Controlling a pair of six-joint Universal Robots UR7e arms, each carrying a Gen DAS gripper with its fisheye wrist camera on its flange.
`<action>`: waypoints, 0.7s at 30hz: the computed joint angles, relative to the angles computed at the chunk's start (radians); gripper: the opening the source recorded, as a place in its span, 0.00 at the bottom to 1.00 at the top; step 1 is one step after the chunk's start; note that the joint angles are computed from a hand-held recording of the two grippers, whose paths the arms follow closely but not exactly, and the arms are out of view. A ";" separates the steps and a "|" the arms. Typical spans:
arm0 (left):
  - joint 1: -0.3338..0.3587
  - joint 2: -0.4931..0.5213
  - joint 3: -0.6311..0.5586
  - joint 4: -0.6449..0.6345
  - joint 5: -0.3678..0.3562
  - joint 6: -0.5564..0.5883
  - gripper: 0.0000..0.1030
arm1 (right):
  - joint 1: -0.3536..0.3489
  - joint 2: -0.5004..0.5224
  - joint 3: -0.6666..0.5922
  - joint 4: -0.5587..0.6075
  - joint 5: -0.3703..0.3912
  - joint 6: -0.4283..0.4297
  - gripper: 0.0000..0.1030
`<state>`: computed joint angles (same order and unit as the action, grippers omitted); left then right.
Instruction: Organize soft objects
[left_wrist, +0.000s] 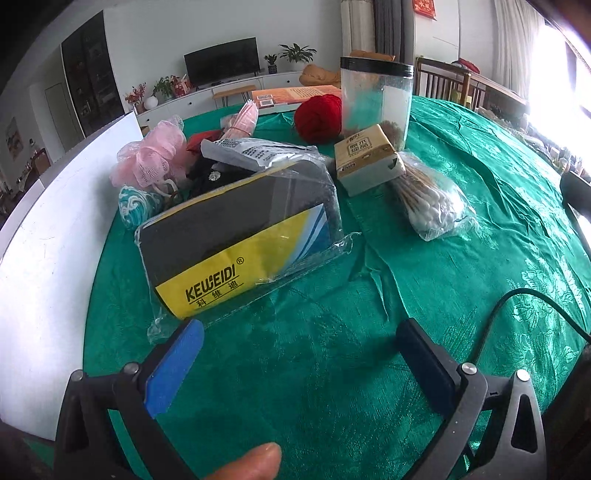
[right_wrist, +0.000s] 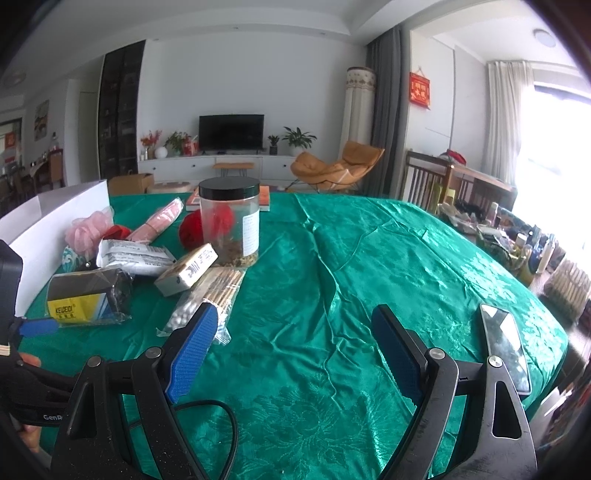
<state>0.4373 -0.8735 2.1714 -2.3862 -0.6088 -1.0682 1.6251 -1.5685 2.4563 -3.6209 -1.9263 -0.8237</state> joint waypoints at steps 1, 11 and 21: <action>-0.001 0.002 0.002 -0.009 -0.001 0.000 1.00 | 0.000 0.000 0.000 0.000 0.000 0.000 0.85; 0.026 -0.015 0.013 -0.073 -0.053 0.010 1.00 | -0.012 -0.004 -0.005 0.036 0.010 0.003 0.85; 0.019 -0.025 0.023 -0.072 -0.061 0.006 1.00 | -0.020 -0.009 -0.012 0.063 0.013 0.017 0.85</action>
